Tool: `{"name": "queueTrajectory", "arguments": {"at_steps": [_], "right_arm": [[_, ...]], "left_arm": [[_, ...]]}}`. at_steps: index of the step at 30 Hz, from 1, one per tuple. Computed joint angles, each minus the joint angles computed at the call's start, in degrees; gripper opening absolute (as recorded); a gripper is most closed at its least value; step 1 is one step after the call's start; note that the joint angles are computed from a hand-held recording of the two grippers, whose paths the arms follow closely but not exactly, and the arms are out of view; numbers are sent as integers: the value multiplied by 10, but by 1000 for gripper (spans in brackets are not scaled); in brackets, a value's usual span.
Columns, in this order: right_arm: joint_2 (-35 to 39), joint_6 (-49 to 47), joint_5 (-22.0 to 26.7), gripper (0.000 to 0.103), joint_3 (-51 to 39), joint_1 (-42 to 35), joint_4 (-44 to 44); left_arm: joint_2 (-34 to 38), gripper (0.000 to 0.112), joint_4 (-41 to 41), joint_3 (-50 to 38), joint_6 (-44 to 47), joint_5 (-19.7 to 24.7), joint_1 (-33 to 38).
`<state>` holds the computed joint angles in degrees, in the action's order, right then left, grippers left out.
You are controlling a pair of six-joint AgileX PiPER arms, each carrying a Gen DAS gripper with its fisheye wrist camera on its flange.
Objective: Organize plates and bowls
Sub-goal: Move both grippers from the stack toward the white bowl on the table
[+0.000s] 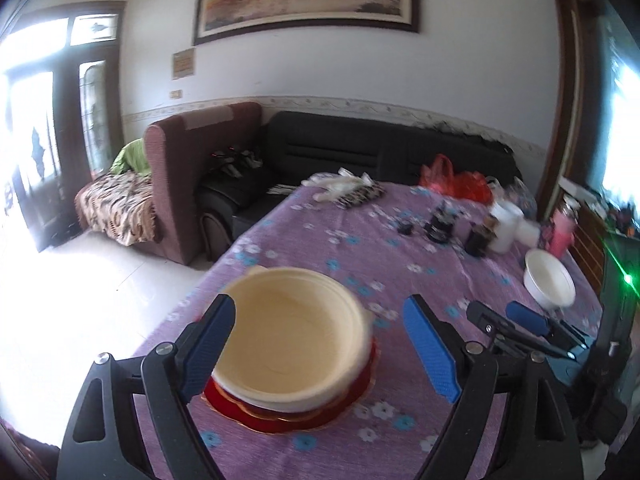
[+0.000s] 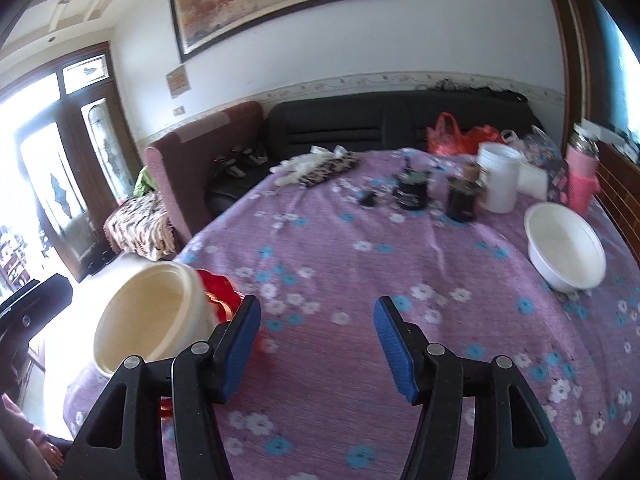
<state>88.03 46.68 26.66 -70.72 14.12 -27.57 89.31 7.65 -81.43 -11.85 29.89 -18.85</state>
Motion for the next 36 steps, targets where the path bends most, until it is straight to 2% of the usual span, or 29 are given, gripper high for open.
{"name": "queueTrajectory", "arguments": {"at_steps": [8,13,19,24,26,29,32,36], "right_arm": [[-64,-133,-49,63,105,-118,152],[-84,-242,-68,63,142,-182,248],[-92,-419,-76,63,165,-295,414],[-61,-517,-52,63,142,-445,551],[-29,-529,-33,63,111,-496,588],[19,-505,-14,63,60,-530,580],[65,-485,-2,63,8,-540,580],[120,-480,-2,63,-42,-536,598]], "left_arm": [[46,85,182,-30,-128,53,-134],[73,85,222,-46,-152,73,-184],[98,85,197,-65,-126,85,-207],[128,85,160,-87,-100,99,-213],[137,85,155,-94,-98,103,-215],[143,85,159,-96,-99,104,-217],[147,85,165,-98,-103,104,-217],[152,85,131,-109,-79,106,-204]]}}
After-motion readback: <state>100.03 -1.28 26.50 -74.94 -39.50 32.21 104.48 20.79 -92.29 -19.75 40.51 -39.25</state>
